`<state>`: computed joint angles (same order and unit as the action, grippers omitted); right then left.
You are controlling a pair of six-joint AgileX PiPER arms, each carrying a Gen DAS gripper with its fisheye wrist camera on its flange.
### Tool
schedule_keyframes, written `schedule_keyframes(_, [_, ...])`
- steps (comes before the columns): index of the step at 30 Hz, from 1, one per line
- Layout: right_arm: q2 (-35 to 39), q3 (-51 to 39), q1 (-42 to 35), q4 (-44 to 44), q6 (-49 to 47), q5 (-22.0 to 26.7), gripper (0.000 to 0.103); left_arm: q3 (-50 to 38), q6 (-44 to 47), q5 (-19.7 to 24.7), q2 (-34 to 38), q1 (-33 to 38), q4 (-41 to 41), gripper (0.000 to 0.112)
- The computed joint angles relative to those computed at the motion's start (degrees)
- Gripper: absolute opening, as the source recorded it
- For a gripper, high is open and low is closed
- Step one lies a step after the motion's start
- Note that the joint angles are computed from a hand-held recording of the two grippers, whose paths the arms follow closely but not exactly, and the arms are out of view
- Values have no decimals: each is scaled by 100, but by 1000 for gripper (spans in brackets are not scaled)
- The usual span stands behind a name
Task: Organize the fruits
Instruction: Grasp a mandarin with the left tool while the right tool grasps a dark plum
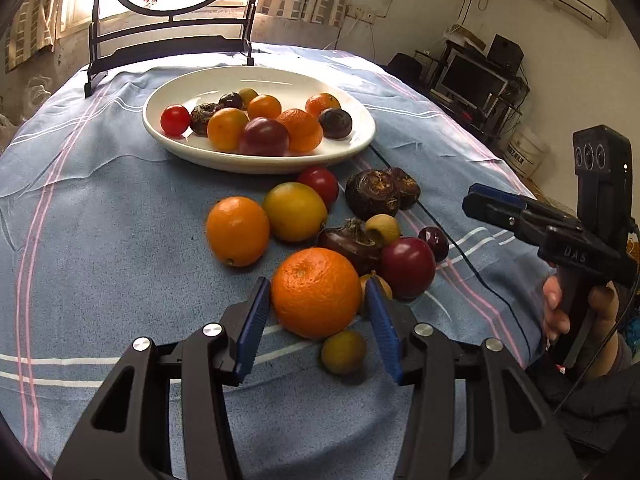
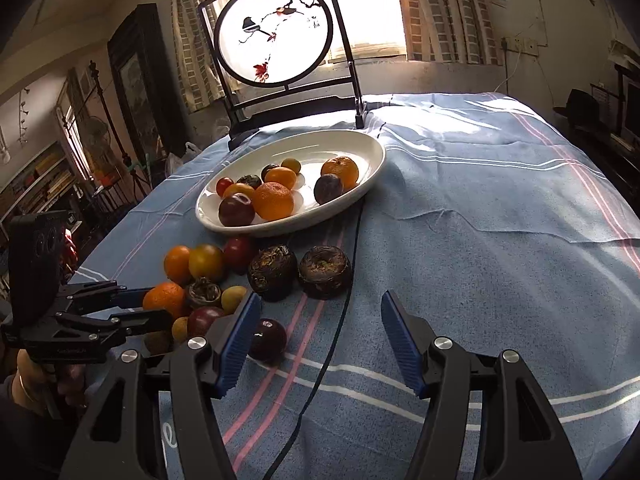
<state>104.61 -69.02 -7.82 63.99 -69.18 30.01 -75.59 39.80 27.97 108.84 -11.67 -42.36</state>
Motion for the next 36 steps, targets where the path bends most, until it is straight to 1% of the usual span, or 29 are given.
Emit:
schedule_keyframes(4, [-58, 64, 166, -380, 26, 1, 62, 210, 185, -94, -177, 80, -280, 43])
schedule_keyframes(5, [-72, 82, 234, -556, 123, -39, 60, 330, 335, -143, -295, 128, -450, 43])
schedule_keyframes(6, [-72, 80, 301, -748, 246, -57, 54, 449, 520, -155, -425, 188, -643, 43])
schedule_keyframes(7, [-73, 81, 357, -903, 342, -53, 51, 586, 657, -190, -570, 228, -772, 43])
schedule_keyframes(10, [-77, 66, 529, -1225, 599, -70, 48, 865, 801, -260, -900, 308, -835, 43])
schedule_keyframes(14, [-9, -77, 723, -1666, 1068, -132, 47, 1074, 912, -244, -1082, 422, -901, 43])
schedule_keyframes(15, [10, -107, 749, -1750, 1198, -157, 44, 1096, 922, -236, -1088, 443, -917, 43])
schedule_keyframes(16, [54, -189, 744, -1840, 1335, -90, 39, 1103, 925, -223, -1080, 456, -938, 43])
schedule_keyframes(17, [134, -307, 718, -1949, 1495, 44, 37, 1116, 962, -202, -1075, 484, -987, 43])
schedule_keyframes(19, [292, -521, 663, -2195, 1878, 332, 36, 1134, 1024, -184, -1074, 510, -1074, 43])
schedule_keyframes(20, [322, -538, 633, -2155, 1889, 400, 36, 1159, 1079, -180, -1088, 524, -1131, 43])
schedule_keyframes(21, [284, -473, 615, -2039, 1778, 372, 30, 1172, 1125, -178, -1099, 536, -1178, 43])
schedule_keyframes(24, [64, -161, 566, -1487, 1152, 228, 30, 1198, 1199, -188, -1128, 560, -1267, 43])
schedule_keyframes(28, [-186, 30, 337, -801, 641, 346, 30, 1231, 1180, -245, -1179, 557, -1225, 43])
schedule_keyframes(30, [-346, 44, 201, -567, 470, 385, 30, 1173, 1153, -189, -1194, 576, -1213, 43])
schedule_keyframes(33, [-458, -230, -59, -336, 416, 573, 30, 925, 892, -216, -1155, 555, -925, 43])
schedule_keyframes(36, [-224, -995, -138, -695, 997, 785, 30, 315, 345, -119, -888, 519, -369, 43])
